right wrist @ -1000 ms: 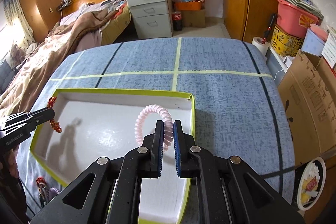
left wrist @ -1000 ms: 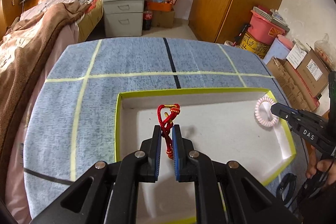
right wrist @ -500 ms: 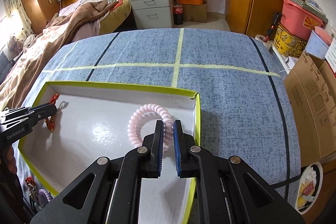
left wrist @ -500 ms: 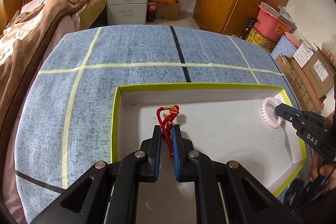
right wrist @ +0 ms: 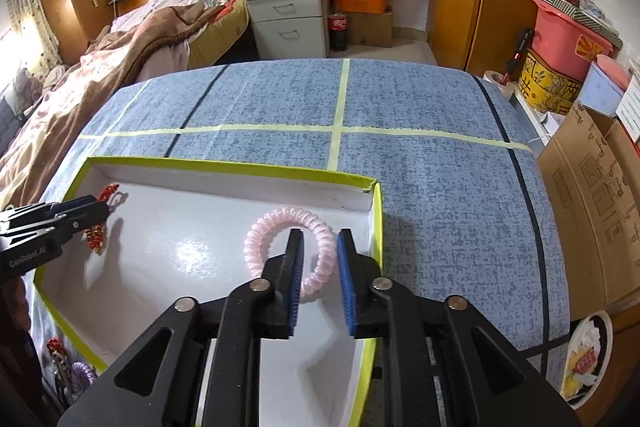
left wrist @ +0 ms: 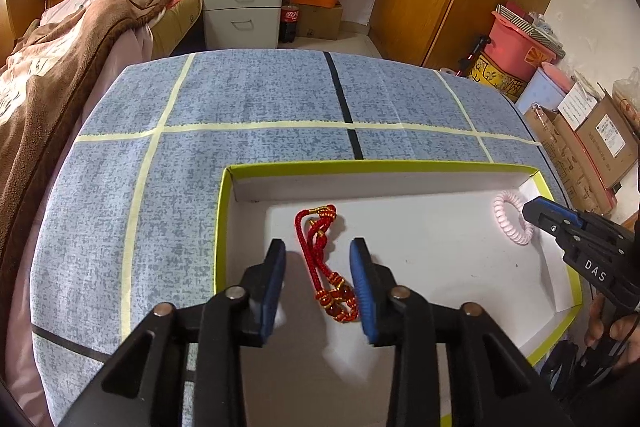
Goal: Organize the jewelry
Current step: 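Carry both items over the yellow-green box and open both grippers to drop them, then move both grippers back to the jewelry pile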
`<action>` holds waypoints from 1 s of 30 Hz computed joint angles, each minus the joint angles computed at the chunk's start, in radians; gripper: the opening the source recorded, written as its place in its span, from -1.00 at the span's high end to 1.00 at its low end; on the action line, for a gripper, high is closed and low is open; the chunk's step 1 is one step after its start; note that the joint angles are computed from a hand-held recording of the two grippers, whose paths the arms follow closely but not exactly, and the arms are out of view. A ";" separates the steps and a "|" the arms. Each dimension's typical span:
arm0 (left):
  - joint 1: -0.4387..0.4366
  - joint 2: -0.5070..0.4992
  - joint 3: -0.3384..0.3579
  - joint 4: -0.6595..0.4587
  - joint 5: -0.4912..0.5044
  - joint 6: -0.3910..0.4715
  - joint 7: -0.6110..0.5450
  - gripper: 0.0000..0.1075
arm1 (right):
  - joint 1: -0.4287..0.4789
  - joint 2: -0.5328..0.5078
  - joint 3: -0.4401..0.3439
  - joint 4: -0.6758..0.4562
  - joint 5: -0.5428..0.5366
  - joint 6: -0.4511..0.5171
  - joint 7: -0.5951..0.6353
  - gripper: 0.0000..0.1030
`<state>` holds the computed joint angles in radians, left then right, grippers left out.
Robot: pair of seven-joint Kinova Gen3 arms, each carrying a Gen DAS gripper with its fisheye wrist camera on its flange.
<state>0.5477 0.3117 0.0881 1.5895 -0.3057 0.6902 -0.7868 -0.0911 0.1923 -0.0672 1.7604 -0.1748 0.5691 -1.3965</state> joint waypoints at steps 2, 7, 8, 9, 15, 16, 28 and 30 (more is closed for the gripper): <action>0.001 -0.012 0.000 0.013 0.003 -0.007 0.007 0.32 | 0.003 -0.008 -0.005 0.007 -0.010 -0.004 0.011 0.45; 0.012 -0.065 0.003 0.061 -0.022 -0.034 0.052 0.21 | 0.007 -0.044 -0.007 0.034 -0.036 -0.016 0.022 0.45; 0.011 -0.076 0.005 0.070 -0.023 -0.037 0.062 0.21 | 0.008 -0.055 -0.007 0.043 -0.045 -0.019 0.025 0.45; 0.017 -0.086 0.005 0.078 -0.036 -0.035 0.081 0.21 | 0.010 -0.065 -0.006 0.050 -0.053 -0.020 0.030 0.45; 0.040 -0.184 0.035 0.171 -0.129 -0.067 0.214 0.13 | 0.016 -0.167 0.007 0.131 -0.128 -0.029 0.099 0.45; 0.044 -0.203 0.043 0.193 -0.154 -0.071 0.253 0.13 | 0.012 -0.181 0.012 0.143 -0.133 -0.031 0.104 0.45; -0.029 -0.352 0.193 0.402 -0.291 -0.112 0.529 0.06 | -0.021 -0.369 0.109 0.323 -0.189 -0.025 0.153 0.44; -0.041 -0.362 0.212 0.422 -0.280 -0.121 0.543 0.05 | -0.027 -0.376 0.128 0.335 -0.196 -0.014 0.164 0.43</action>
<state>0.5064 -0.0503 0.2996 2.0113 -0.5854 0.5690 -0.2442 -0.1179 -0.1834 0.0603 2.0956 -0.3710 0.5550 -1.2321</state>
